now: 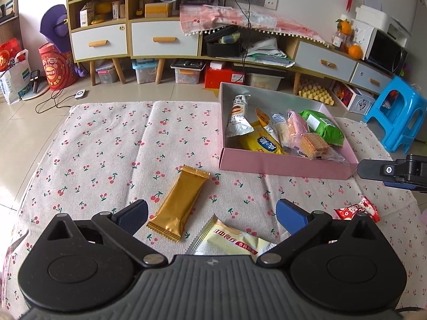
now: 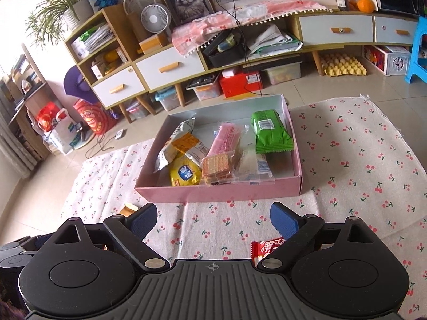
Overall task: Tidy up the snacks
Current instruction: 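Move both tools back over the remaining snacks, then grasp the red candy bag with left tool while right tool grasps fruit biscuit pack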
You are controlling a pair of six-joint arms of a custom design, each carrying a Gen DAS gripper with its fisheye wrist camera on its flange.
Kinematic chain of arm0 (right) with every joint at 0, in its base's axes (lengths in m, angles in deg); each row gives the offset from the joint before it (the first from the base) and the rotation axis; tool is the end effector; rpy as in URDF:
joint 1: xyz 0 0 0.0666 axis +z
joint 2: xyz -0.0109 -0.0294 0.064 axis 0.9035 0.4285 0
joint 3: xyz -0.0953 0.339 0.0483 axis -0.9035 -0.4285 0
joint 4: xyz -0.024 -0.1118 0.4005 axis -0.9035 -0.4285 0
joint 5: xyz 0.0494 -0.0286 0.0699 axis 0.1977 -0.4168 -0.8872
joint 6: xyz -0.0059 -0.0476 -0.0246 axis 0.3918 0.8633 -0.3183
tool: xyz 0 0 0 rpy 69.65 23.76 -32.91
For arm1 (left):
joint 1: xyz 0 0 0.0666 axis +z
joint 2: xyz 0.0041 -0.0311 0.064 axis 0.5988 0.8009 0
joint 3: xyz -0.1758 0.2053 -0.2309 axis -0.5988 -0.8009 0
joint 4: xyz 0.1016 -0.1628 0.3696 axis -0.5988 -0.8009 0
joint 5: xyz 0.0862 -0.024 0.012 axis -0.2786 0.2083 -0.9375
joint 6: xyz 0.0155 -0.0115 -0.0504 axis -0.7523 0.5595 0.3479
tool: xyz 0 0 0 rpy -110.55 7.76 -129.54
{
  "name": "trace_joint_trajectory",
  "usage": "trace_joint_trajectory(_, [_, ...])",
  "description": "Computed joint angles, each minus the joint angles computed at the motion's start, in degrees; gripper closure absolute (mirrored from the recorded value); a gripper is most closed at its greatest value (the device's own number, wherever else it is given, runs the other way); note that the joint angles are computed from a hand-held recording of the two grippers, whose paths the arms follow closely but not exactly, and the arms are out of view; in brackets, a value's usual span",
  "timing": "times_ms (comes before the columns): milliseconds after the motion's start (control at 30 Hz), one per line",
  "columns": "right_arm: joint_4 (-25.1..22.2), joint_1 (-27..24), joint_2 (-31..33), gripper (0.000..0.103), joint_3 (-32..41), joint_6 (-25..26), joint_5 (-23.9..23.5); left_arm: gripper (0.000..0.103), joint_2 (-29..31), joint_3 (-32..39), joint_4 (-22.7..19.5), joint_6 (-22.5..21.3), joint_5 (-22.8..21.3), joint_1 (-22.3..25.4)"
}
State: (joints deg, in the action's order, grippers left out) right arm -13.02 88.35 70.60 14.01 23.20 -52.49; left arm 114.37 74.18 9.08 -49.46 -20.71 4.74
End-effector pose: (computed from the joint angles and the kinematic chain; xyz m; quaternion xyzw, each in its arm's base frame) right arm 0.3808 0.1710 0.5454 -0.0431 0.9120 0.1992 0.3560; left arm 0.3135 -0.1818 0.5489 -0.0618 0.9283 -0.0283 0.3656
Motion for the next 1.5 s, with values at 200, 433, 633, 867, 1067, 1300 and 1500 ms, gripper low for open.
trace_joint_trajectory(200, [-0.68,0.84,-1.19,0.009,-2.30,1.65,0.02,0.001,-1.40,-1.58,-1.11,1.52,-1.79,-0.18])
trace_joint_trajectory(433, [-1.07,1.72,-3.52,0.009,-6.40,8.78,3.12,0.001,-3.53,-4.36,-2.36,-1.07,-3.10,-0.89])
trace_joint_trajectory(633, [-2.15,0.38,-4.91,0.009,-8.29,9.55,2.62,0.001,-5.11,-6.14,-2.89,-3.11,-2.59,-1.77])
trace_joint_trajectory(867, [-4.49,-0.24,-5.46,0.009,-8.19,11.35,0.82,0.001,-5.34,-6.55,-3.60,-2.73,0.04,-4.68])
trace_joint_trajectory(1067, [-8.87,-0.53,-5.84,0.009,-8.01,16.87,-1.15,0.001,-4.67,-6.60,-4.27,-1.91,1.92,-7.79])
trace_joint_trajectory(1300, [-15.41,-2.82,-3.91,0.009,-7.32,26.13,-3.93,0.001,-3.25,-7.09,-5.44,3.03,3.12,-10.40])
trace_joint_trajectory(1500, [-13.74,-1.90,-4.51,0.008,-9.63,32.04,0.07,0.001,-1.84,-7.33,-7.73,4.42,1.79,-11.79])
